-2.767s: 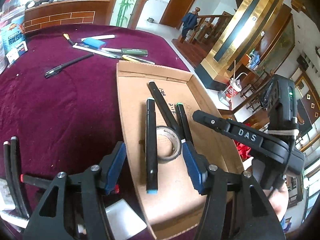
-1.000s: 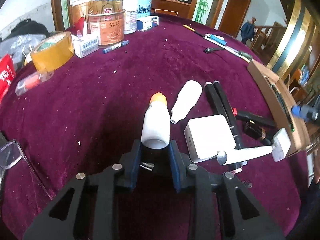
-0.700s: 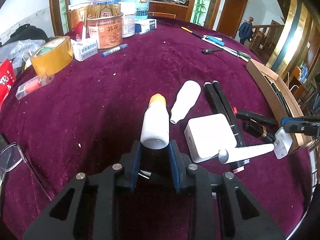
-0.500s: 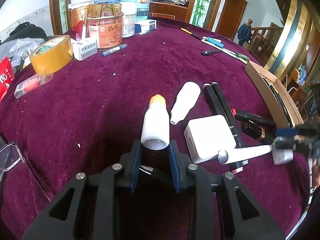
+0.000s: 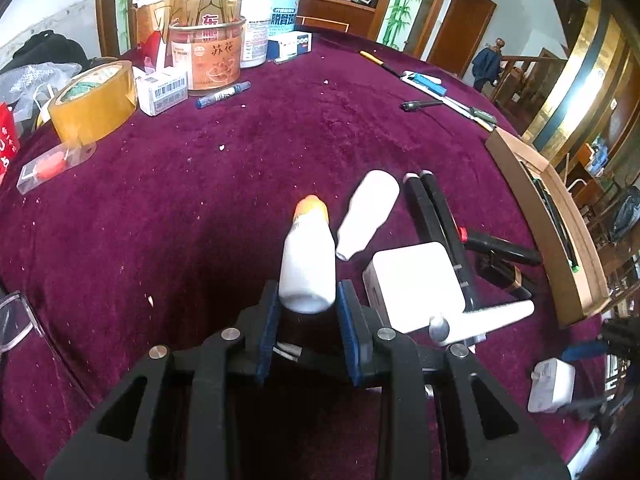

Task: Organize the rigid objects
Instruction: 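Grasp the white orange-capped bottle with the left gripper while the right gripper grasps the white square block, then carry the bottle in the left gripper and the block in the right gripper over the tray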

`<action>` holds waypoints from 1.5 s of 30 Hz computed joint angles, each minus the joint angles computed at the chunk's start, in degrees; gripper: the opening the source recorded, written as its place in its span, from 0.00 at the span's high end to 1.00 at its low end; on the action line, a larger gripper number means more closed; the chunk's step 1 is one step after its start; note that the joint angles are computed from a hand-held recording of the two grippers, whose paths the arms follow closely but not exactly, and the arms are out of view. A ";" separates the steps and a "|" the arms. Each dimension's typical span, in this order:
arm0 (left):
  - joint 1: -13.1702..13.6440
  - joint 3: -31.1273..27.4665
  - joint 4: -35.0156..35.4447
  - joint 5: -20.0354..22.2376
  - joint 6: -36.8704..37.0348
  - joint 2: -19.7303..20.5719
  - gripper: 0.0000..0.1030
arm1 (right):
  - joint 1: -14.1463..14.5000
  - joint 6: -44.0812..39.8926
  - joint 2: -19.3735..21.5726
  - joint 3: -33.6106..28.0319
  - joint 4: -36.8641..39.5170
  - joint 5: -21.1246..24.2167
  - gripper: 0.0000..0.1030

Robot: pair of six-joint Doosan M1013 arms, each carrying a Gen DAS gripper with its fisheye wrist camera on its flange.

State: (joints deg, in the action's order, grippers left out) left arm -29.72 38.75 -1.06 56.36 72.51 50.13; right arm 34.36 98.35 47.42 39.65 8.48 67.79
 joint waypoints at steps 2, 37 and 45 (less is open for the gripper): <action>-0.10 -2.13 0.32 1.41 0.17 1.05 0.75 | 0.58 -0.58 0.68 -1.12 -2.55 1.25 0.47; -1.70 14.70 -0.68 -17.89 -1.33 -7.49 0.76 | -1.91 9.43 -0.63 5.60 9.30 -32.92 0.58; -0.80 16.91 -4.85 -22.40 -1.46 -8.35 0.76 | -2.00 6.32 -1.04 7.07 11.86 -34.55 0.58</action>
State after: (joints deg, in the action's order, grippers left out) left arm -30.52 55.66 -5.91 33.96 71.06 41.79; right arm 32.36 104.66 46.37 46.72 20.34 33.24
